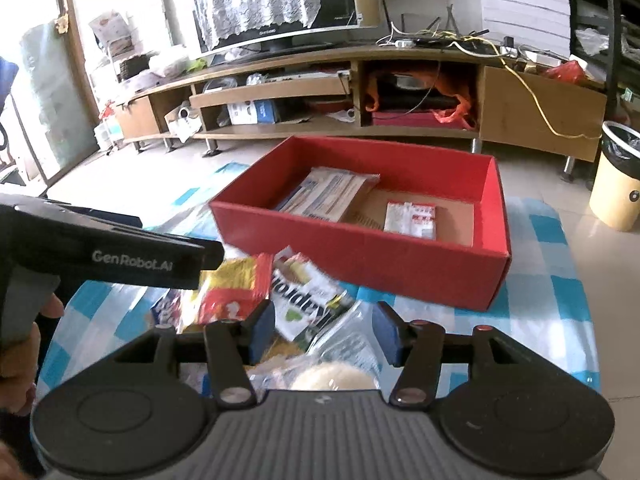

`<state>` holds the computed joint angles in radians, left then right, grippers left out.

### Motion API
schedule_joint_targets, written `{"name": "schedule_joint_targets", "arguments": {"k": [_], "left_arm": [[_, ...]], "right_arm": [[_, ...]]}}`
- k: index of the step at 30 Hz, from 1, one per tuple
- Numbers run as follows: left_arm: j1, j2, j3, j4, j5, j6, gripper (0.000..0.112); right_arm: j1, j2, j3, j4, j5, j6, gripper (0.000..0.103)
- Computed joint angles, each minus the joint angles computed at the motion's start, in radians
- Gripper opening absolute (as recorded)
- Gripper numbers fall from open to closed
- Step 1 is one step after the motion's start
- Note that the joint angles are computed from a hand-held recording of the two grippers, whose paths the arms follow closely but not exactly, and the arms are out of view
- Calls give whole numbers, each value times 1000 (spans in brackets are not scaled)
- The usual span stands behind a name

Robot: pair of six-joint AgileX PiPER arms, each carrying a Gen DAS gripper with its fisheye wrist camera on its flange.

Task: Organize snacks
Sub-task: 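Withdraw both grippers from the red box back toward the snack pile, then grasp the shredded-squid packet with the left gripper while the right gripper approaches the rice cake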

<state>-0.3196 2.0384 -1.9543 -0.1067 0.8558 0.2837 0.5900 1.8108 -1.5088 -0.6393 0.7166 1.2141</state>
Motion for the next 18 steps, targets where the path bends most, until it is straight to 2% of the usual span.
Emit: {"name": "schedule_joint_targets", "arguments": {"k": [10,18], "left_arm": [[52,-146,242,-15,-55,79,91],[95,-211,351,-43,-53,165,91]], "right_arm": [[88,-8,1,23,41,-20,54],[133,-7,1,53,53,-38,54]]}}
